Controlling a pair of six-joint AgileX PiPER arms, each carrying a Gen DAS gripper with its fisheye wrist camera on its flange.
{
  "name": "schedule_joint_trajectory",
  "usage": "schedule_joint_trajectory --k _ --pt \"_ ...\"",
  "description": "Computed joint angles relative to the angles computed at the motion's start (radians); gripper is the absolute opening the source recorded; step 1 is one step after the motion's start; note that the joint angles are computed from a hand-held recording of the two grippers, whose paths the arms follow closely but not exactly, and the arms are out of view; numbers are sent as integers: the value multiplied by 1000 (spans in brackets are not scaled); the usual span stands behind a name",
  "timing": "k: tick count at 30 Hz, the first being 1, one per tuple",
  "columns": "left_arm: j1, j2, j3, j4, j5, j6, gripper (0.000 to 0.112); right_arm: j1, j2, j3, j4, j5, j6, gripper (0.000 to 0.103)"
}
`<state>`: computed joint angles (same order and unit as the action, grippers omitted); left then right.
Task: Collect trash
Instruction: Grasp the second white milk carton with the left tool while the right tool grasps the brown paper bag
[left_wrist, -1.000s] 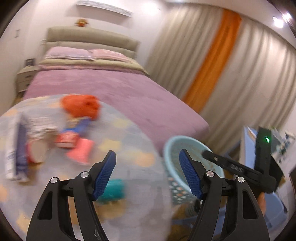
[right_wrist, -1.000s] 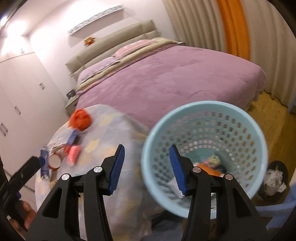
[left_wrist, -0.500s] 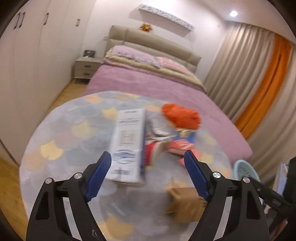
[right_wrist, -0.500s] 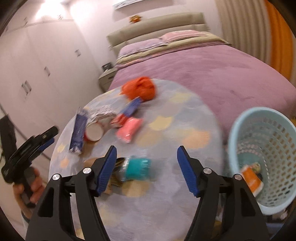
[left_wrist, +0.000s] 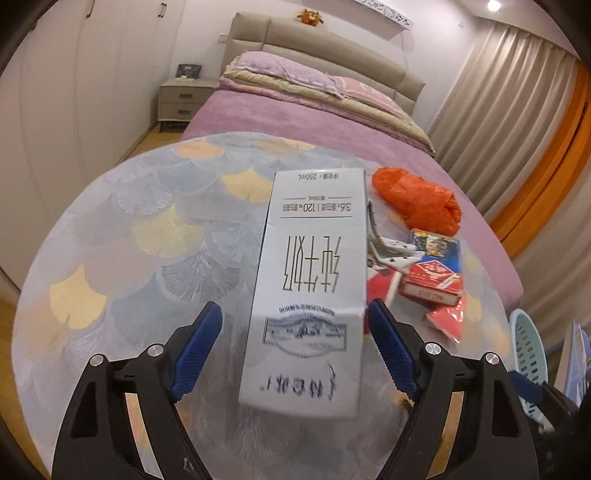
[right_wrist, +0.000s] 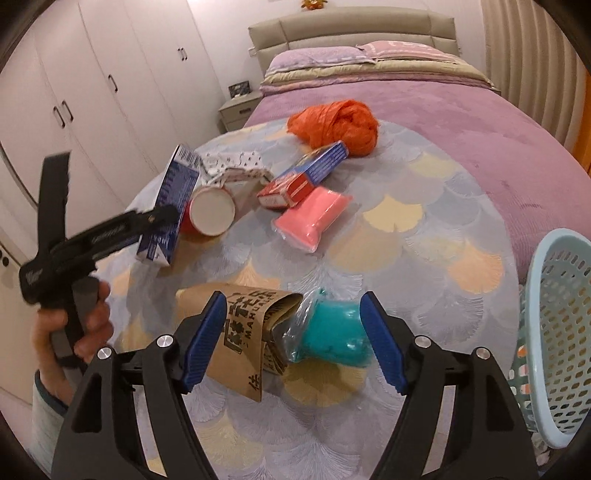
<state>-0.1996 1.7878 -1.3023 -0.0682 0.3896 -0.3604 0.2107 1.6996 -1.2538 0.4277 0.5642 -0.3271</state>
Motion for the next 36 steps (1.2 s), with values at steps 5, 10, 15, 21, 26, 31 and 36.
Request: schedule_joint_trajectory --k 5,10,15,21,26,31,36 --pt "12 0 27 -198 -52 185 60 31 13 -5 -60 -5 34 71" --pt "-14 -10 65 -115 -104 118 55 28 -25 55 -22 -28 2 71" --pt "-15 -21 83 -115 -121 113 54 30 -20 42 -9 -3 -29 54" --pt "-24 -61 108 -63 -127 52 54 42 -4 28 20 43 -67 39" --pt "-34 -102 134 -15 -136 12 54 14 40 -3 108 87 -121 31" --pt "-31 -145 166 -4 -146 -4 54 26 31 -13 191 113 -208 19" --pt "-14 -189 206 -54 -160 33 54 76 6 -2 173 82 -219 10"
